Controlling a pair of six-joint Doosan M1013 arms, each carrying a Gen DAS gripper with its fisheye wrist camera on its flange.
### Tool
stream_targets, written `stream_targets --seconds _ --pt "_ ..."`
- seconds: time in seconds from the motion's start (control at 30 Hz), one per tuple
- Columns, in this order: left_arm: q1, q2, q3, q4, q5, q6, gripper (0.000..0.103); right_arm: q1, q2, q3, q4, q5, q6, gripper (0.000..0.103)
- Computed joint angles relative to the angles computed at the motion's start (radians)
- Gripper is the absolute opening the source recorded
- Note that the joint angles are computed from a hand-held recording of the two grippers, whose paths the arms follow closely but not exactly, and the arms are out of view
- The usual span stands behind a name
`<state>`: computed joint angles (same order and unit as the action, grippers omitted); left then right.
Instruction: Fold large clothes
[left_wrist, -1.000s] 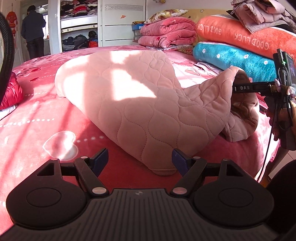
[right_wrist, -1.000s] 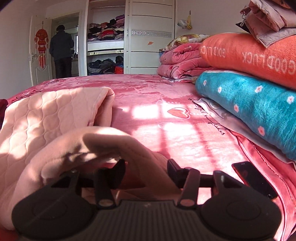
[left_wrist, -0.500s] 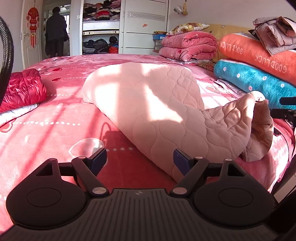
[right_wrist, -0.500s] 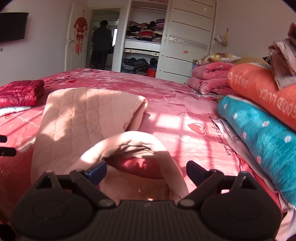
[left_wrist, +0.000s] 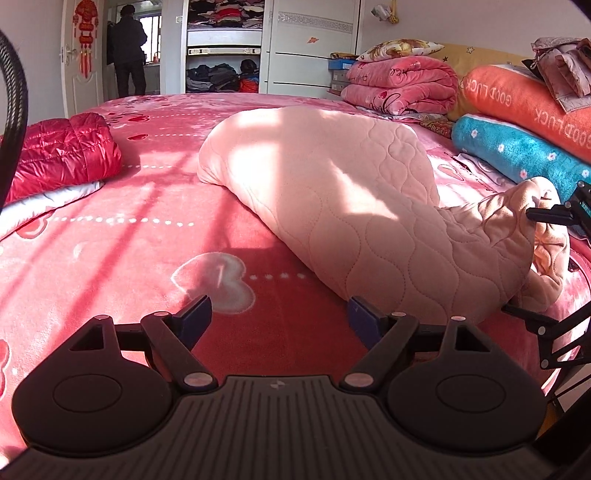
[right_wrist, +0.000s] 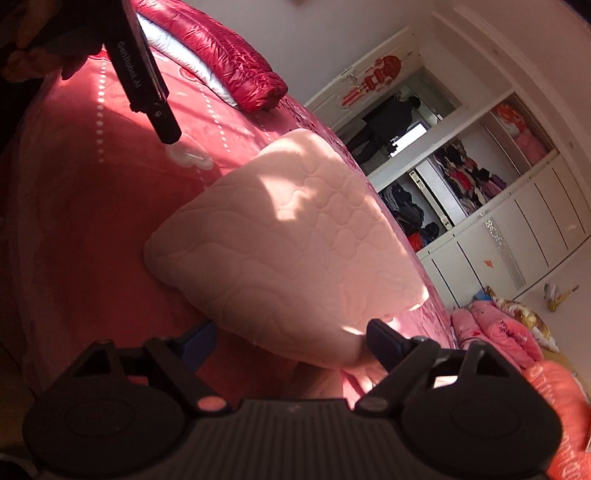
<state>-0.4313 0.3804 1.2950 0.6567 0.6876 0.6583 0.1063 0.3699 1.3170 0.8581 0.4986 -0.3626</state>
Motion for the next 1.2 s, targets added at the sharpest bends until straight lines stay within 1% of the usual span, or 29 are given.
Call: stream_targets --seconds 0.1,0.13,0.17,0.2,0.23,0.3,0.4,0.47,0.53,0.57,0.67,0.7,0.73,0.77,0.87,0.93,0.97,1.03,1.07,1.13,1.17,1.2 --pt "0.007 0.001 0.003 -0.019 0.002 0.009 0.100 0.007 0.028 -0.029 -0.036 0.022 -0.059 0.086" --pt "0.008 0.001 0.005 -0.021 0.001 0.008 0.100 0.009 0.037 -0.038 -0.053 0.025 -0.069 0.078" --pt "0.009 0.001 0.005 -0.024 0.004 0.007 0.100 0.011 0.047 -0.048 -0.078 0.028 -0.067 0.067" --pt "0.011 0.001 0.005 -0.029 0.007 0.006 0.100 0.016 0.056 -0.060 -0.099 0.029 -0.058 0.062" --pt "0.013 0.001 0.006 -0.033 0.007 0.004 0.100 0.016 0.064 -0.073 -0.100 0.039 -0.054 0.061" --pt "0.017 0.002 0.005 -0.044 0.012 0.002 0.100 0.017 0.074 -0.088 -0.060 0.049 -0.070 0.061" --pt "0.020 0.003 0.004 -0.048 0.022 -0.006 0.100 0.022 0.084 -0.095 0.015 0.051 -0.128 0.063" --pt "0.022 0.002 0.005 -0.045 0.024 -0.019 0.100 0.028 0.086 -0.086 0.060 0.039 -0.189 0.063" --pt "0.024 -0.001 0.008 -0.041 0.026 -0.034 0.100 0.033 0.091 -0.092 0.068 0.044 -0.172 0.052" --pt "0.025 -0.001 0.008 -0.039 0.027 -0.040 0.100 0.037 0.094 -0.105 0.044 0.061 -0.112 0.038" --pt "0.026 -0.001 0.007 -0.032 0.033 -0.057 0.101 0.044 0.097 -0.124 0.041 0.089 -0.021 0.023" --pt "0.026 -0.001 0.007 -0.030 0.035 -0.061 0.101 0.047 0.096 -0.129 0.041 0.092 0.015 0.020" --pt "0.027 -0.003 0.009 -0.027 0.035 -0.068 0.101 0.053 0.096 -0.139 0.037 0.093 0.073 0.014" --pt "0.026 -0.004 0.011 -0.023 0.036 -0.075 0.101 0.054 0.094 -0.140 0.045 0.087 0.114 0.012" --pt "0.020 -0.004 0.004 -0.013 0.040 -0.095 0.101 0.065 0.106 -0.183 0.074 0.051 0.307 0.010" --pt "0.019 -0.003 0.000 -0.012 0.033 -0.095 0.101 0.068 0.123 -0.232 0.075 0.041 0.487 0.009" --pt "0.018 -0.003 -0.001 -0.011 0.028 -0.092 0.101 0.069 0.140 -0.270 0.084 0.033 0.600 0.008" --pt "0.019 -0.002 -0.002 -0.012 0.012 -0.078 0.101 0.061 0.167 -0.333 0.120 0.022 0.802 0.008" --pt "0.019 0.001 -0.007 -0.014 0.007 -0.070 0.101 0.055 0.183 -0.369 0.143 0.023 0.909 0.007" --pt "0.019 0.008 -0.017 -0.017 -0.003 -0.057 0.101 0.038 0.206 -0.414 0.208 0.011 1.063 0.007" --pt "0.020 0.015 -0.027 -0.019 -0.012 -0.045 0.101 0.029 0.216 -0.431 0.264 -0.005 1.129 0.007" --pt "0.020 0.022 -0.037 -0.018 -0.017 -0.040 0.101 0.024 0.225 -0.444 0.308 -0.020 1.164 0.007"
